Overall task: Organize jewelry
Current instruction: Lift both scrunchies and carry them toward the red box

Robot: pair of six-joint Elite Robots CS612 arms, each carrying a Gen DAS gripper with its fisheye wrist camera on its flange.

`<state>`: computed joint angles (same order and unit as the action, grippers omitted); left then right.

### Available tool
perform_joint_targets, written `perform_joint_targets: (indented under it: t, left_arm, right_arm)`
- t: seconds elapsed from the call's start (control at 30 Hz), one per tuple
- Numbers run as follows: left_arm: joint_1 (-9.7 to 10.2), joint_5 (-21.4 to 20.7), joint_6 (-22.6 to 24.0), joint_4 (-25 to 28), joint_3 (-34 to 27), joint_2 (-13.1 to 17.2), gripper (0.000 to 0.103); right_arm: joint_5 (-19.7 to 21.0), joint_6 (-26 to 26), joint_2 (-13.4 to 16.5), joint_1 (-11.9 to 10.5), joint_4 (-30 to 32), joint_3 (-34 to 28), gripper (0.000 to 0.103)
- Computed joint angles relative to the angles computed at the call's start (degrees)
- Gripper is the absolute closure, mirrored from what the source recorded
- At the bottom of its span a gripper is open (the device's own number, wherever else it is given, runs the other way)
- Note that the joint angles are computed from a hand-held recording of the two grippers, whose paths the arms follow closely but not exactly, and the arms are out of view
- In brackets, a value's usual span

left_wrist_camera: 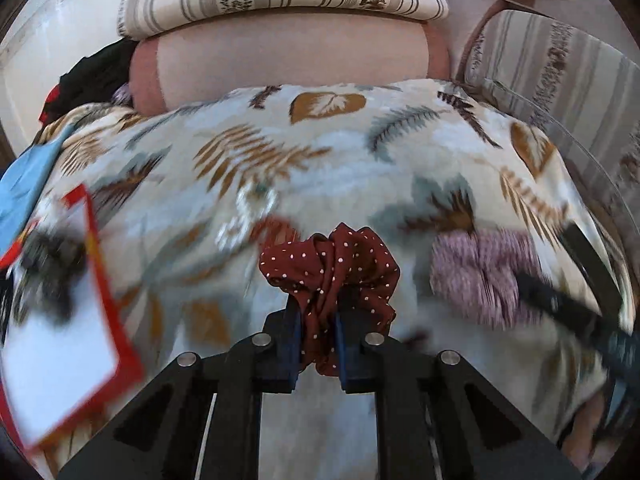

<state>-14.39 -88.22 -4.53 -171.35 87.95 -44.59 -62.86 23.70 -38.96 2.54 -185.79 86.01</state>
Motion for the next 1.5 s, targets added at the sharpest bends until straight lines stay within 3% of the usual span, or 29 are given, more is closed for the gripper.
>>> perform_joint_targets:
  t: [0.23,0.3,0.4,0.47,0.53,0.57,0.63,0.73,0.8,1.0,1.27,1.5]
  left_arm:
    - [0.86,0.1,-3.4,-4.6,10.2,-4.3,0.089]
    - [0.93,0.1,-4.0,-4.9,11.3,-4.4,0.089]
    - [1.19,-0.5,-5.1,-5.7,11.7,-4.3,0.086]
    - [1.1,-0.3,-4.7,-5.7,11.7,-4.4,0.084]
    - [1.22,-0.5,-5.3,-6.4,11.8,-4.2,0.079]
    - [1.25,-0.6,-5.3,-6.3,11.7,-4.1,0.074]
    - [1.15,0.1,-4.9,-6.9,11.6,-3.6,0.07]
    - [1.08,0.4,-4.3,-9.4,11.8,-3.0,0.068]
    - [0.92,1.0,-3.8,-11.1,12.3,-2.9,0.068]
    - [0.56,2.3,-3.3,-12.4,12.8,-2.8,0.07]
    - [0.54,2.1,-4.2,-12.5,12.9,-2.9,0.07]
    - [0.43,2.2,-4.1,-14.4,14.0,-3.8,0.082]
  right_arm:
    - [5.5,-5.6,-2.8,0.8,-0.8,5.4,0.09]
    - [3.9,-8.2,-3.4,1.4,2.9,6.3,0.089]
    - [2.0,-8.0,-3.4,1.6,6.5,5.9,0.083]
    - [-0.4,-7.9,-3.5,1.8,4.7,6.3,0.065]
    - [-3.2,-9.0,-3.6,2.3,2.2,6.8,0.055]
    - [-3.9,-9.4,-3.6,2.5,1.9,6.7,0.055]
    - [-5.7,-10.1,-3.1,2.9,1.8,6.2,0.055]
    - [-4.7,-12.3,-2.3,3.1,3.8,5.0,0.085]
    - [-5.3,-14.0,-2.5,3.4,3.0,5.3,0.089]
    - [-8.3,-17.4,-2.5,4.5,3.1,5.4,0.089]
    - [-7.5,-16.8,-2.5,4.3,2.8,5.6,0.089]
    - [-6.5,-15.7,-3.3,4.1,0.2,7.1,0.09]
